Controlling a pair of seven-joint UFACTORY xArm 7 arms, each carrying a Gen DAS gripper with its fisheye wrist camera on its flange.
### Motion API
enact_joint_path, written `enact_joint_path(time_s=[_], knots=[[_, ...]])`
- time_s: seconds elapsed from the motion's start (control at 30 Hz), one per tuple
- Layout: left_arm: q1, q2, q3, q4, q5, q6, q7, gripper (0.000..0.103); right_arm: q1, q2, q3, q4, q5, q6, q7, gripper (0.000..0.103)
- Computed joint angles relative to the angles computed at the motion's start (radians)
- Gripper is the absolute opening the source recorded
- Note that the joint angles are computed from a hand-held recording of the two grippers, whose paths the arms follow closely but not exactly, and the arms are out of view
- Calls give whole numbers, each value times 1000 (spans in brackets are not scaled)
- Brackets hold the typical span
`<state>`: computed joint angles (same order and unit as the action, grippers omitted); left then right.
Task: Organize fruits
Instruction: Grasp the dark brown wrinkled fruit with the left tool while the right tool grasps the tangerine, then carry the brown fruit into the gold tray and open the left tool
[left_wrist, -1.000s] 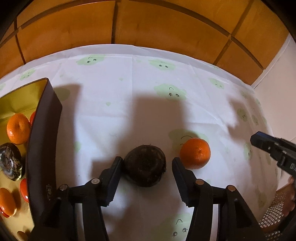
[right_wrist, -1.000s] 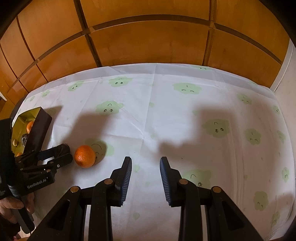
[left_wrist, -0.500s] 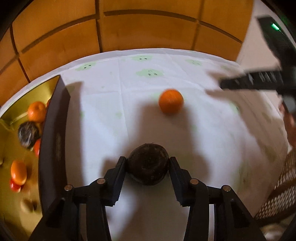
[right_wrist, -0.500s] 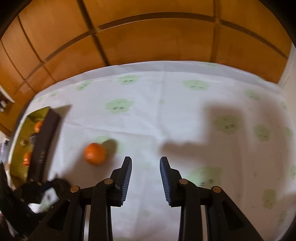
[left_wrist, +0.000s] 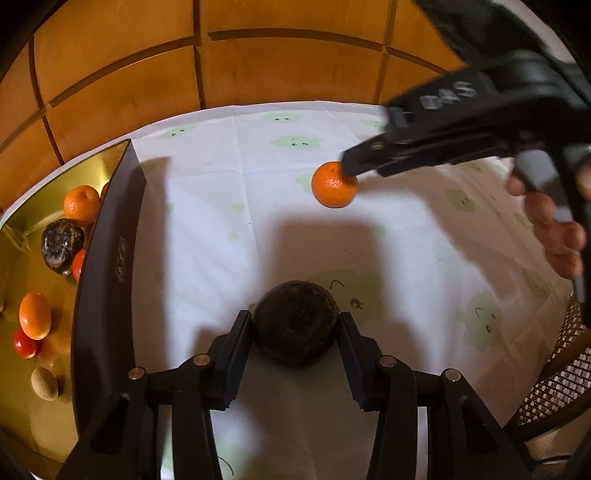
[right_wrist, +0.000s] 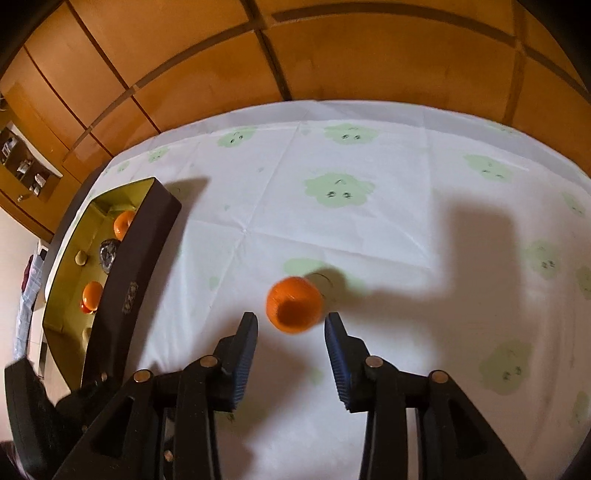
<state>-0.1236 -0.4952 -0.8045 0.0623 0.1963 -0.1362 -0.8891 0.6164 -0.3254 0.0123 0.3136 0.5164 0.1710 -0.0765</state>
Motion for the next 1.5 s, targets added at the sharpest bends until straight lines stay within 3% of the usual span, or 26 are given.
enact_joint_path(time_s=[0.17, 0.4, 0.47, 0.57, 0.67, 0.83, 1.03, 1.17, 1.37, 1.5], knots=[[66, 12, -78, 4, -14, -36, -8, 47, -101, 98, 100, 58, -130, -5, 115, 40], [19, -14, -53, -20, -26, -32, -17, 47, -144, 143, 136, 89, -237, 4, 166, 40], [6, -24, -56, -22, -27, -23, -32, 47, -137, 143, 124, 92, -237, 20, 149, 40], [13, -22, -65, -20, -22, -25, -45, 47, -93, 146, 71, 104, -126, 43, 62, 40], [10, -21, -54, -18, -14, -22, -44, 47, -93, 134, 70, 100, -69, 58, 17, 40], [13, -22, -54, -17, -9, -21, -47, 47, -100, 76, 88, 59, -78, 70, 12, 39], [14, -25, -56, -15, -3, -17, -49, 47, -124, -68, 110, -35, -201, 135, 42, 40], [63, -11, -89, -7, -3, -33, -41, 47, -140, -118, 121, -89, -272, 154, 76, 40], [58, -15, -89, -7, -5, -21, -39, 47, -79, -108, 36, -106, -232, 107, 44, 40], [35, -29, -80, -5, 4, 5, -55, 47, -86, -98, 56, -101, -242, 96, 60, 40]])
